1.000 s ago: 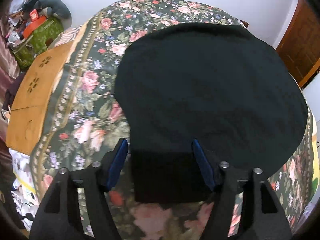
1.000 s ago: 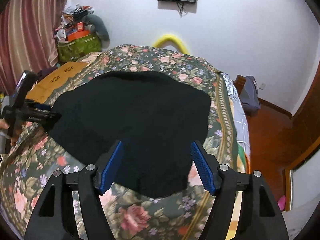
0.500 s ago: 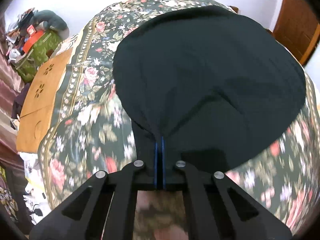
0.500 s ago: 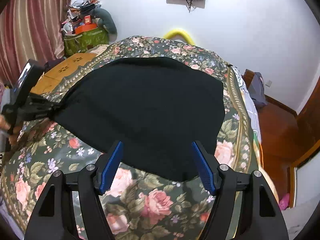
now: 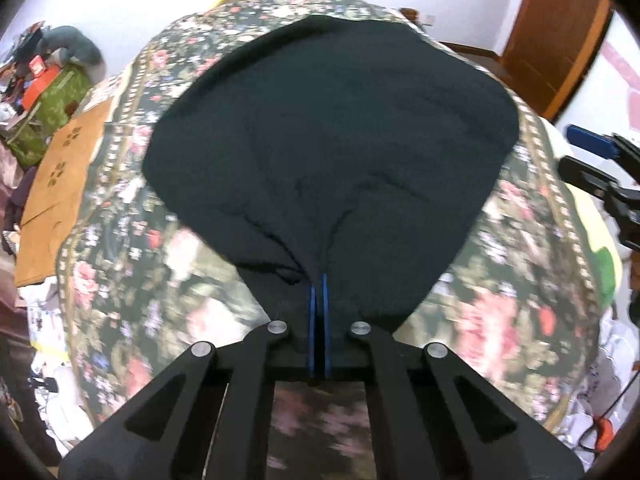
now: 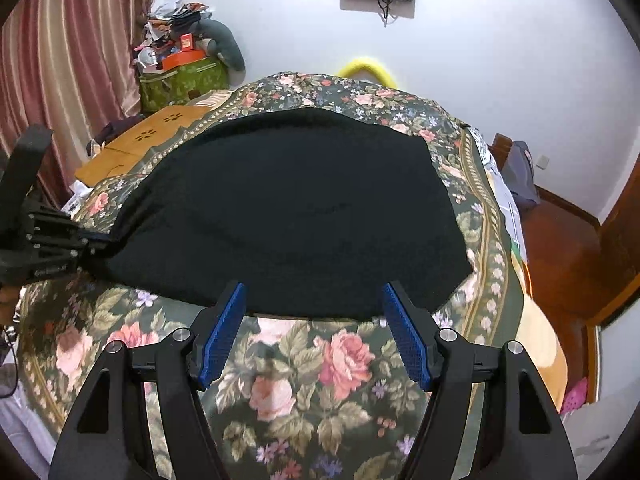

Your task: Fold small clothes

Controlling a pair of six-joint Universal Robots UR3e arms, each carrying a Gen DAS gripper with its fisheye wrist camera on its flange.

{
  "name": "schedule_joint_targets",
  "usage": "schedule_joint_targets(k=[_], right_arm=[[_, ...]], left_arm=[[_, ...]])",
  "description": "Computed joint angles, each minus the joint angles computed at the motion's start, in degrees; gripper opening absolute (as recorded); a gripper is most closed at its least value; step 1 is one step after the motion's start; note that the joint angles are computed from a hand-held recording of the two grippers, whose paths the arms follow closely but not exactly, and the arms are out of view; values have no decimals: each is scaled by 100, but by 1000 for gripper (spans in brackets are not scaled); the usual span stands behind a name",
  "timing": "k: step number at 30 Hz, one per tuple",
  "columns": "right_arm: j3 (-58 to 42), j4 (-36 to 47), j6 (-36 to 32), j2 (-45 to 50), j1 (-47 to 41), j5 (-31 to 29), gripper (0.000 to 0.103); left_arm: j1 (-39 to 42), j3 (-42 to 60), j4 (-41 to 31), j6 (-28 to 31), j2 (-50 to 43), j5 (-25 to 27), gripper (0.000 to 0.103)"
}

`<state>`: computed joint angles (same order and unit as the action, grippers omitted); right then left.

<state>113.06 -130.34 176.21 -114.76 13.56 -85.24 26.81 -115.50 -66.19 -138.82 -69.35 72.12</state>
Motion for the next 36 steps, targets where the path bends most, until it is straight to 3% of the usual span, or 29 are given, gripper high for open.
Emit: schedule_joint_targets(k=[8,11,15,16,17,19,23,25,33,36], right_arm=[[204,344,53,-404,-186,112,67],[294,421,78,-533,-301,232,67],[387,486,193,-626,-487,466,67],[418,496,230,-638,-552,553,67],[472,494,267,-663,-618,640,71],[612,393,339,-702,-713,752,78],[688,210,487,-493,-767,895,78],[712,160,567,-369,-831,1017,78],[862,-404,813,448,-883,1071,78],[977,-577,884,584,-1035,1278,78]], left_arm=[[-572,-248,33,-53,724,27,3],[-232,-83,-145,262,847,-164,15],[527,118,-40,573,957,-598,59],[652,127,88,577,944,-675,68],[766,158,294,562,839,-737,70],[867,315,874,459,325,-745,73],[623,955,1861,21,-1207,-407,76],[500,1500,1995,-163,-2052,-246,76],[17,3983,1036,-819,-4580,-266,76],[-219,4586,670,-560,-5068,-308,76]])
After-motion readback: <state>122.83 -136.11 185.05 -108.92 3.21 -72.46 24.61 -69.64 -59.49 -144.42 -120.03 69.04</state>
